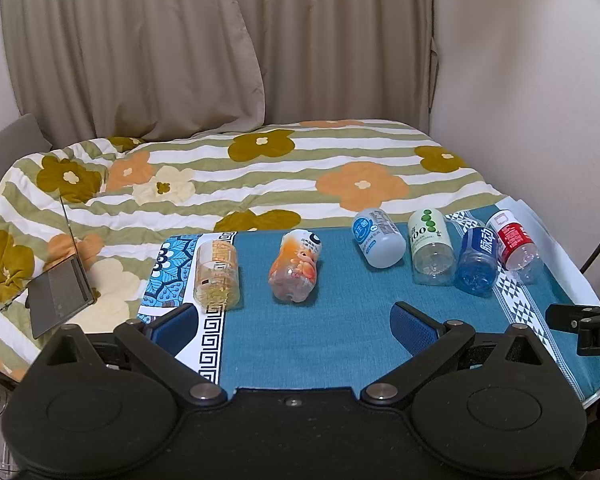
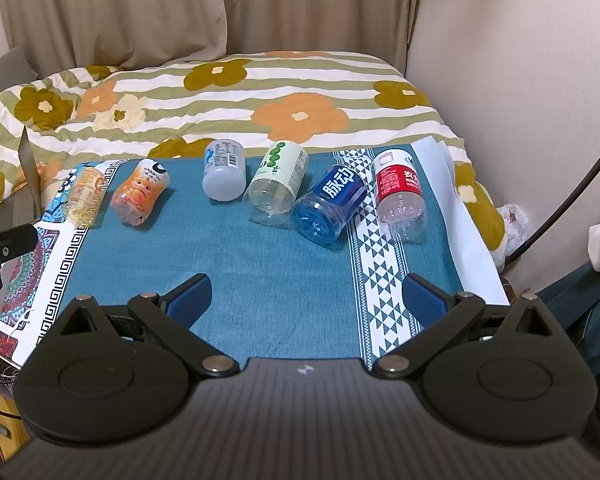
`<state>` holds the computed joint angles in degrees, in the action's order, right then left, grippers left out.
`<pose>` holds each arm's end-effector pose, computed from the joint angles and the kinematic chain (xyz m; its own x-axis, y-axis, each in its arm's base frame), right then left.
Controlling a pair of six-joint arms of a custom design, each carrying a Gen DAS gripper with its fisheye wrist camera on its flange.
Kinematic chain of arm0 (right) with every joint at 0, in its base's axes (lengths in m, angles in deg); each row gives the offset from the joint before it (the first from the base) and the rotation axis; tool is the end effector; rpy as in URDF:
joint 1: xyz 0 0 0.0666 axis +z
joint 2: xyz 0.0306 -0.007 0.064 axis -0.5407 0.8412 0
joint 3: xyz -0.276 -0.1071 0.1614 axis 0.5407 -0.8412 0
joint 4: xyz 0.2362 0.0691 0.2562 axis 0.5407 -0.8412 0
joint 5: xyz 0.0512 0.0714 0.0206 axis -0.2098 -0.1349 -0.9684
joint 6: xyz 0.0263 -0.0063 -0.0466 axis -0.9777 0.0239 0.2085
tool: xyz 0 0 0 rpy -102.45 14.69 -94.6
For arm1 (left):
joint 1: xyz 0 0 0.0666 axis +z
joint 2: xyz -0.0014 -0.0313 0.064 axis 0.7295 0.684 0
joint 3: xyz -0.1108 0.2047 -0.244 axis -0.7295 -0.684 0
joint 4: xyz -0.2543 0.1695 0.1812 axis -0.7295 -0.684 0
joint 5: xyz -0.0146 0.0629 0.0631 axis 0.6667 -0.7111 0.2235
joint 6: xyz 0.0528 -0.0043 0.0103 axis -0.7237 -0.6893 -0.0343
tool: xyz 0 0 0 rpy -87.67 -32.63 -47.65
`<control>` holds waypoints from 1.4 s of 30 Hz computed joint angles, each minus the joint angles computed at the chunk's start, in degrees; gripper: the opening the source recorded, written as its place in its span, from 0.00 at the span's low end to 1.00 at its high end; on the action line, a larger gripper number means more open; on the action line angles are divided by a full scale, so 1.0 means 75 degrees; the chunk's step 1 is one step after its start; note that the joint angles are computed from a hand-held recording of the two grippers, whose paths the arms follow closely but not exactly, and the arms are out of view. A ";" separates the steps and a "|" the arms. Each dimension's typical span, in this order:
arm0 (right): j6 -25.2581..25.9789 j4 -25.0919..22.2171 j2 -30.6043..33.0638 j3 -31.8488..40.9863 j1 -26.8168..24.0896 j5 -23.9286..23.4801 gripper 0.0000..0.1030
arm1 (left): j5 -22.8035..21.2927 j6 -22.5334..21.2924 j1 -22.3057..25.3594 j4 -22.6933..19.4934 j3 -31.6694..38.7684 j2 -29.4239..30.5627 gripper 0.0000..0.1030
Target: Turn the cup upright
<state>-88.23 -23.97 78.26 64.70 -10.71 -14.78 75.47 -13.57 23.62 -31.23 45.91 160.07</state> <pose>0.4464 0.1678 0.5562 -0.7437 0.0708 -0.6648 0.1028 0.9947 -0.0091 0.4785 -0.1974 0.5605 -0.6425 0.1617 -0.7490 0.1701 0.9832 0.0663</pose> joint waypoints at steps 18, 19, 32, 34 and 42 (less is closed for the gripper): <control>-0.0046 0.0037 -0.0057 -0.0174 0.0011 0.0022 1.00 | 0.0093 0.0002 0.0062 0.0029 0.0024 0.0081 1.00; -0.0043 0.0039 -0.0059 -0.0175 0.0010 0.0020 1.00 | 0.0087 -0.0003 0.0060 0.0044 0.0016 0.0079 1.00; -0.0048 0.0002 -0.0030 -0.0116 0.0006 0.0008 1.00 | 0.0107 -0.0033 0.0085 0.0033 0.0095 0.0128 1.00; -0.0059 -0.0006 -0.0027 -0.0110 0.0008 0.0010 1.00 | 0.0102 -0.0030 0.0082 0.0028 0.0089 0.0121 1.00; -0.0158 -0.0075 0.0037 0.0008 0.0021 0.0015 1.00 | 0.0266 -0.0156 0.0184 -0.0071 0.0369 0.0252 1.00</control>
<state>-89.42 -24.53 78.54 64.76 -10.55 -14.67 77.47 -14.74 25.00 -31.76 48.68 161.97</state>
